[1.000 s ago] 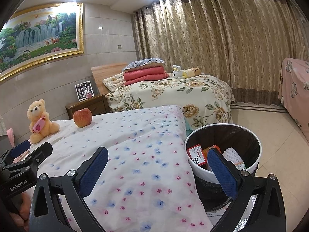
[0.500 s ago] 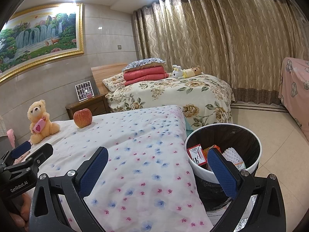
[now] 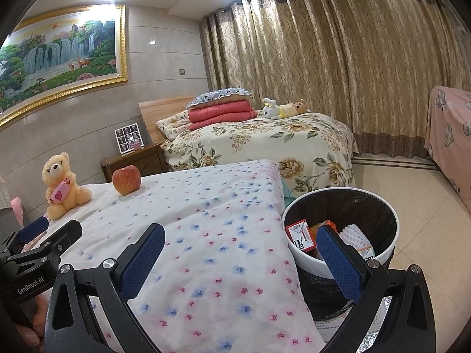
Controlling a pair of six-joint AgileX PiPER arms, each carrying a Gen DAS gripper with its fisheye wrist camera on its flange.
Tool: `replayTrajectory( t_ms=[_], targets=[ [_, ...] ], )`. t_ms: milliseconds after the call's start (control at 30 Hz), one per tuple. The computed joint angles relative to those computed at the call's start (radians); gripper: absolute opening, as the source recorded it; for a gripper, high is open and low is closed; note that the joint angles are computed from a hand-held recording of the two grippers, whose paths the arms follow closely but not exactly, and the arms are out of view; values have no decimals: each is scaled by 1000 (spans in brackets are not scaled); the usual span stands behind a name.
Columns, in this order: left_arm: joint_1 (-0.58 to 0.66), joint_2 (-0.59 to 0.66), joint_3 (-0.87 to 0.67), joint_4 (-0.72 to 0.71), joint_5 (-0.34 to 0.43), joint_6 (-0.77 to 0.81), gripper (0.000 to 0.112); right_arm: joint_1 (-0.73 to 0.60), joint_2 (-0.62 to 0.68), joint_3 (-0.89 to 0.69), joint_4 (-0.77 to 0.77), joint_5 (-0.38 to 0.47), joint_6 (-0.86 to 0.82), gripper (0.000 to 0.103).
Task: Collect trash
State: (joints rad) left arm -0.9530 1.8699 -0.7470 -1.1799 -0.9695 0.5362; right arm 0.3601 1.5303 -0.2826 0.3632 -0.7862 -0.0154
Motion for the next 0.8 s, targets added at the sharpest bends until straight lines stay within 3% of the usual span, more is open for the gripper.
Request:
replayTrajectory(
  t_ms=[800],
  targets=[
    [6, 0, 3, 12, 13, -13, 103, 12, -9, -12, 21, 27, -10, 103]
  ],
)
